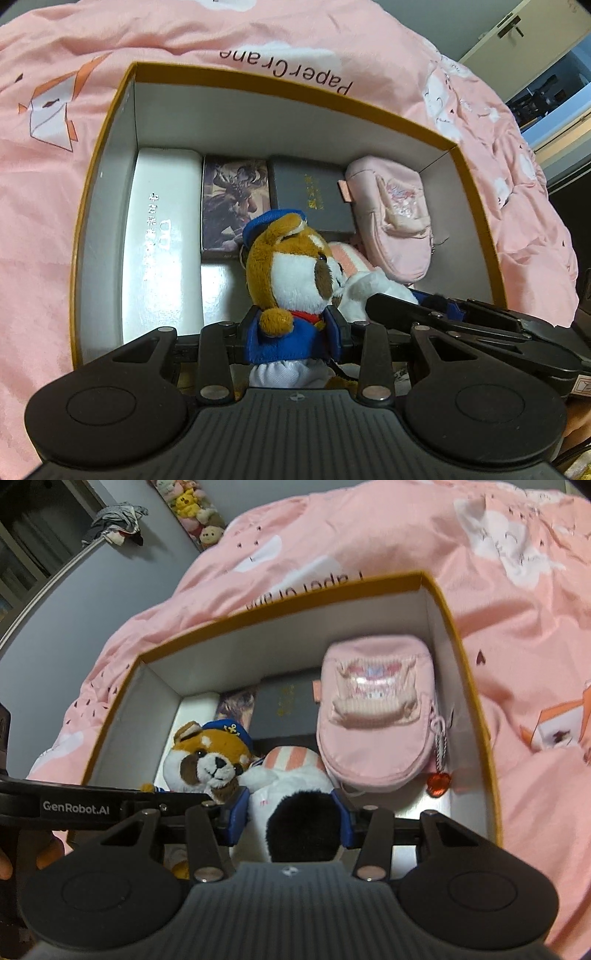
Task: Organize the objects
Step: 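Lower the dog plush into the box with left tool while right lowers the white plush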
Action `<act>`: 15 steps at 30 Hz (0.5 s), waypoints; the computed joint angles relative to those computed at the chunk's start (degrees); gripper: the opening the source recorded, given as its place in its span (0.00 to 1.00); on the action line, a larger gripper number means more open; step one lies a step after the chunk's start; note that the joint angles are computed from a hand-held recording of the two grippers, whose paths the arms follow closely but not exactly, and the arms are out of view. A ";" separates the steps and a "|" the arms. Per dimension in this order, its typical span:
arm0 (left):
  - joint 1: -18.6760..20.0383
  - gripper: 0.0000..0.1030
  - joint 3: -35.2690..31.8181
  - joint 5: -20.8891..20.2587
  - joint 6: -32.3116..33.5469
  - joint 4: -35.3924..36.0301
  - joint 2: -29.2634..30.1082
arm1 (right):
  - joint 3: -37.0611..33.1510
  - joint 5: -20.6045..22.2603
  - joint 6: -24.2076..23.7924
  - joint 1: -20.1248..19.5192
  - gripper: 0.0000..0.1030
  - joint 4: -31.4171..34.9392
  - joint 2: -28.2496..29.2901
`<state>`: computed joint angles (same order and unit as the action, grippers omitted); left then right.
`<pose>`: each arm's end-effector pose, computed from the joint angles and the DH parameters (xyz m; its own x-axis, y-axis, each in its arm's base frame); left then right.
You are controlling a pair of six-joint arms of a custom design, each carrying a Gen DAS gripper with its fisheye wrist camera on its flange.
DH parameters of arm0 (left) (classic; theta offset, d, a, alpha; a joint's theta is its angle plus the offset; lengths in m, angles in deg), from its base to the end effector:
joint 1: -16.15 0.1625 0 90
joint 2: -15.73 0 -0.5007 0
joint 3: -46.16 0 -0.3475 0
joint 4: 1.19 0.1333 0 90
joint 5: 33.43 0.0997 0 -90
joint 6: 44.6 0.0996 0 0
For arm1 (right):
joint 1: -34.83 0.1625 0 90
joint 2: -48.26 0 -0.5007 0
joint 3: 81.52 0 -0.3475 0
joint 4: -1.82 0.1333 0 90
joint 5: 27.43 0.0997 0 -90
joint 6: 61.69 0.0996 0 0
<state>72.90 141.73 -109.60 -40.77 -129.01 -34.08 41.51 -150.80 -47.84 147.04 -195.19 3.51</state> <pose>-0.2255 -0.6305 0.1865 -0.7559 0.6141 -0.2270 0.5949 0.7890 0.1536 0.2819 -0.4828 0.1497 -0.9271 0.1255 0.3532 -0.1128 0.8052 -0.5822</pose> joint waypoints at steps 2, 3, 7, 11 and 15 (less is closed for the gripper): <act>0.12 0.39 -0.31 0.27 0.11 0.39 0.31 | 0.16 0.26 0.05 -0.28 0.48 -0.44 0.22; 0.13 0.39 -0.51 0.49 0.19 0.73 0.50 | 0.14 0.29 0.09 -0.36 0.48 -0.34 0.30; 0.04 0.39 -1.30 2.12 0.71 2.71 1.33 | -0.17 0.37 -0.30 -0.48 0.49 0.26 0.48; -0.54 0.39 -0.87 5.26 3.23 4.24 1.18 | -0.08 1.09 -0.26 -0.80 0.52 1.16 0.12; -0.84 0.39 -1.58 6.12 3.94 6.04 1.39 | -0.31 1.67 -0.34 -0.98 0.56 2.34 -0.01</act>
